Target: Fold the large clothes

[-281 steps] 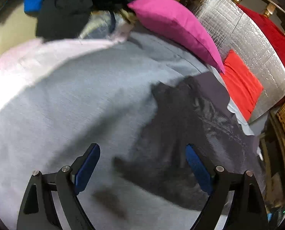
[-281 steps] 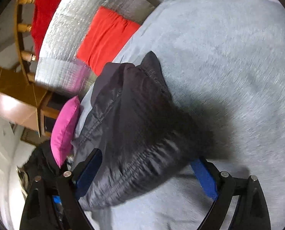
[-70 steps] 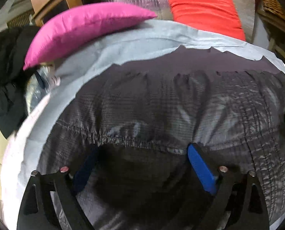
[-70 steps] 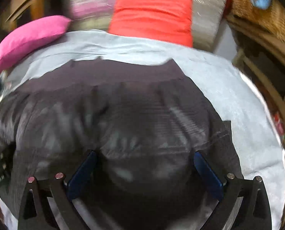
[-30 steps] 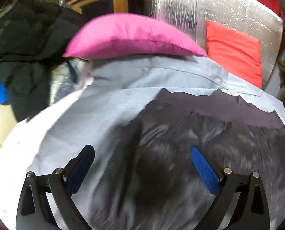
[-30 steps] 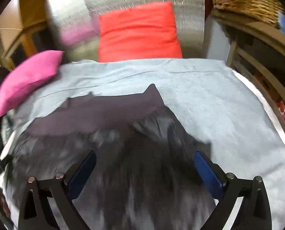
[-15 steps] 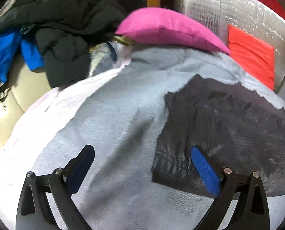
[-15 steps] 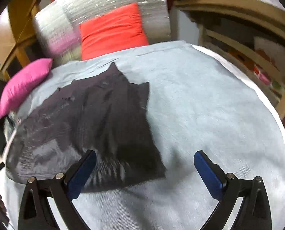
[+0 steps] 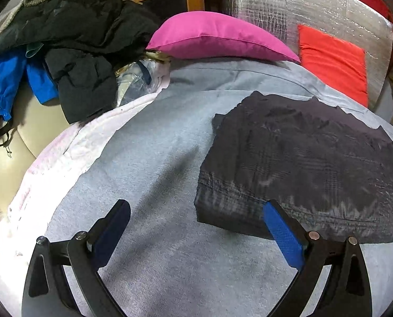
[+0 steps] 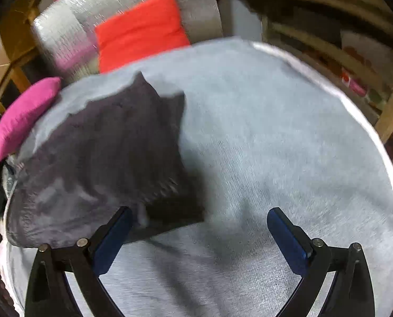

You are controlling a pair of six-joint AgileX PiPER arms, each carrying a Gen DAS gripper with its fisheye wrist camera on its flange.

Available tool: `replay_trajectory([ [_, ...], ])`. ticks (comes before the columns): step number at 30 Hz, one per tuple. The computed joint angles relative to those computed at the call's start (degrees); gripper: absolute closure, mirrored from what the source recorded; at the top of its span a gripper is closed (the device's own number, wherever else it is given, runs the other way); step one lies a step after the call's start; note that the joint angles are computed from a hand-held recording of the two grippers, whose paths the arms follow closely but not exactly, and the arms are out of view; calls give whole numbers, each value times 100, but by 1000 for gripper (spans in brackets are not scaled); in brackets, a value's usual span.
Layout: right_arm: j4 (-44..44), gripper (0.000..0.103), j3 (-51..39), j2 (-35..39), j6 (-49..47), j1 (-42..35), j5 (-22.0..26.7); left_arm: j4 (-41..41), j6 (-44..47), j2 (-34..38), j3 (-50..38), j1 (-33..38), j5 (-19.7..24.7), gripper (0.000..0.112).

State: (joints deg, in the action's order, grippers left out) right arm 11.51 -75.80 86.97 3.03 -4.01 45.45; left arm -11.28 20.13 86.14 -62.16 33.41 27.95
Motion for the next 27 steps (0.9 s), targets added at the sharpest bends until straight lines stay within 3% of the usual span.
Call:
replay_trajectory([
  [4, -298, 1, -240, 127, -32, 305, 0, -168, 132, -80, 29, 12, 68, 12],
  [8, -770, 1, -504, 670, 479, 314, 460, -274, 250, -136, 25, 83, 149, 12],
  [14, -211, 1, -390, 390, 29, -94, 477, -736, 734, -12, -99, 355, 338, 12],
  [17, 832, 1, -220, 207, -717, -519, 604, -1795, 1509, 341, -482, 848, 1046, 12],
  [21, 2495, 1, -427, 502, -1700, -1167, 1215, -2666, 1922, 1221, -1595, 1240, 2295, 12],
  [24, 2673, 1, -1069, 982, -1881, -1076, 1456, -2729, 1900, 2010, -2755, 1116, 3175, 12],
  [27, 2553, 1, -2183, 1795, -1640, -870, 1917, -2487, 1878, 2627, -3730, 792, 3554, 12],
])
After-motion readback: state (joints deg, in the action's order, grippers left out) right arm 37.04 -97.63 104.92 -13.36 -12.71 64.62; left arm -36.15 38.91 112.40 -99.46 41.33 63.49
